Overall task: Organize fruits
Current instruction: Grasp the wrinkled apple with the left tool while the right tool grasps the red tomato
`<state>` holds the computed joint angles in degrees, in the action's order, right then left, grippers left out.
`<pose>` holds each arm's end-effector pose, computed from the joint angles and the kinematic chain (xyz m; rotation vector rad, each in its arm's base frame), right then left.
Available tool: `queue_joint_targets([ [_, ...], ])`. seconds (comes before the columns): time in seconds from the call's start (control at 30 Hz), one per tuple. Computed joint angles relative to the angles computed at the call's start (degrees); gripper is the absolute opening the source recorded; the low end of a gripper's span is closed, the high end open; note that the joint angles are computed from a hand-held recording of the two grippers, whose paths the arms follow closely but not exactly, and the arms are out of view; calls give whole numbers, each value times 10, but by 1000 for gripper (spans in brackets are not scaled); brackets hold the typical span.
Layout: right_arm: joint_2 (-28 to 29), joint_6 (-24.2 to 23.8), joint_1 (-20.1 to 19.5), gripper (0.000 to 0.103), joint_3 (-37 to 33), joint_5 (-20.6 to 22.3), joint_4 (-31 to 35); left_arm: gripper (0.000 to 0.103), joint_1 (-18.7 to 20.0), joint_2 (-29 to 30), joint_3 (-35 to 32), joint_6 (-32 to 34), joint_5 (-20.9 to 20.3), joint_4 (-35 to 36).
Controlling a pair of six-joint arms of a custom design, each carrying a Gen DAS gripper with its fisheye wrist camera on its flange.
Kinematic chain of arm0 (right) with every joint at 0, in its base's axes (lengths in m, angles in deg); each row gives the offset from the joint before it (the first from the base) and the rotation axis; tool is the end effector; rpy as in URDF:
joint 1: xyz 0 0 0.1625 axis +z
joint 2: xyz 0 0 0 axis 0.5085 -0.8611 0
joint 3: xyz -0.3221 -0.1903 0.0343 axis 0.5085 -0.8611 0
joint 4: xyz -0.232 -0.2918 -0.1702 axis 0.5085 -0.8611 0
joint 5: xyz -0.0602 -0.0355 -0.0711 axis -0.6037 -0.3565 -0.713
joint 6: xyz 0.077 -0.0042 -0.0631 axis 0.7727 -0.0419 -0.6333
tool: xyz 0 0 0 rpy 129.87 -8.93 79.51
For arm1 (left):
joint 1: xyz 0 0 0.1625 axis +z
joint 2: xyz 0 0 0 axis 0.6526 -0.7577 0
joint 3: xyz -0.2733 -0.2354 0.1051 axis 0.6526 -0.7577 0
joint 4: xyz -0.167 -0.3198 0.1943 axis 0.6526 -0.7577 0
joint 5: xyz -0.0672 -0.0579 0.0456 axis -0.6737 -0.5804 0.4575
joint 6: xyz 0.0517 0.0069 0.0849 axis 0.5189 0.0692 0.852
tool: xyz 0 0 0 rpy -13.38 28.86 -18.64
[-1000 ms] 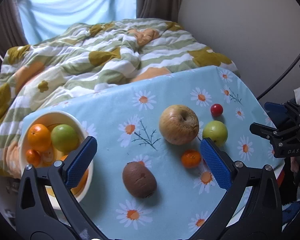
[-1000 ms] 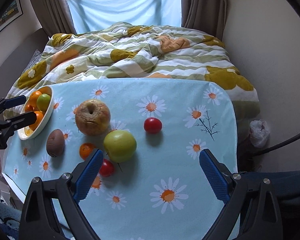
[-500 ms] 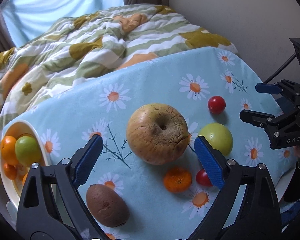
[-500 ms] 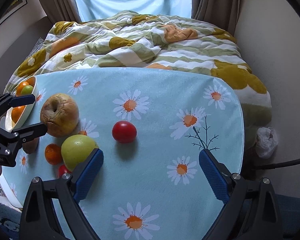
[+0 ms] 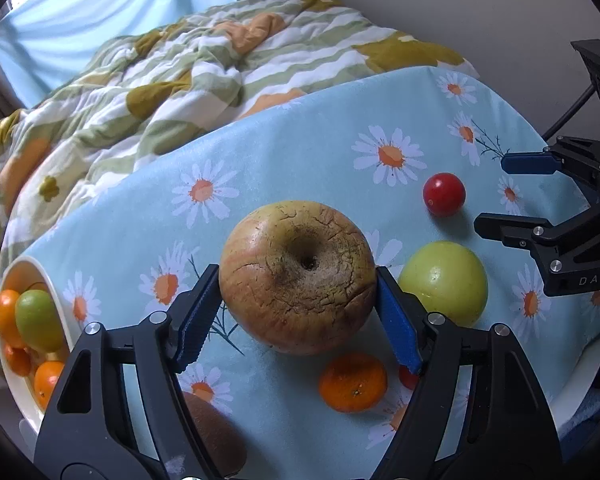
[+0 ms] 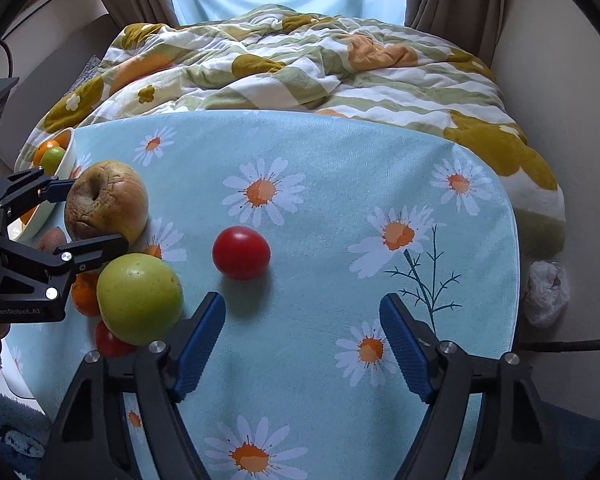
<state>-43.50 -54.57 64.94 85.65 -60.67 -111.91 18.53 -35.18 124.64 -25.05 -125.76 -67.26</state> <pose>0.1250 -0.5064 0.0519 0.3800 -2.4259 0.4235 -0.1080 -0.5617 0.0529 0.8963 2.3294 -0.2387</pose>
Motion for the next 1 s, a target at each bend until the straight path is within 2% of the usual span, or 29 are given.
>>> queue_joint_targets([
  [0.63, 40, -71, -1, 52, -42, 24, 10, 81, 9, -29, 23, -42, 16, -4],
  [0.9, 49, -102, 2, 29, -53, 43, 17, 81, 3, -41, 35, -53, 22, -19],
  [1.0, 46, -106, 4, 29, -51, 50, 15, 81, 0, -48, 39, -58, 23, -23],
])
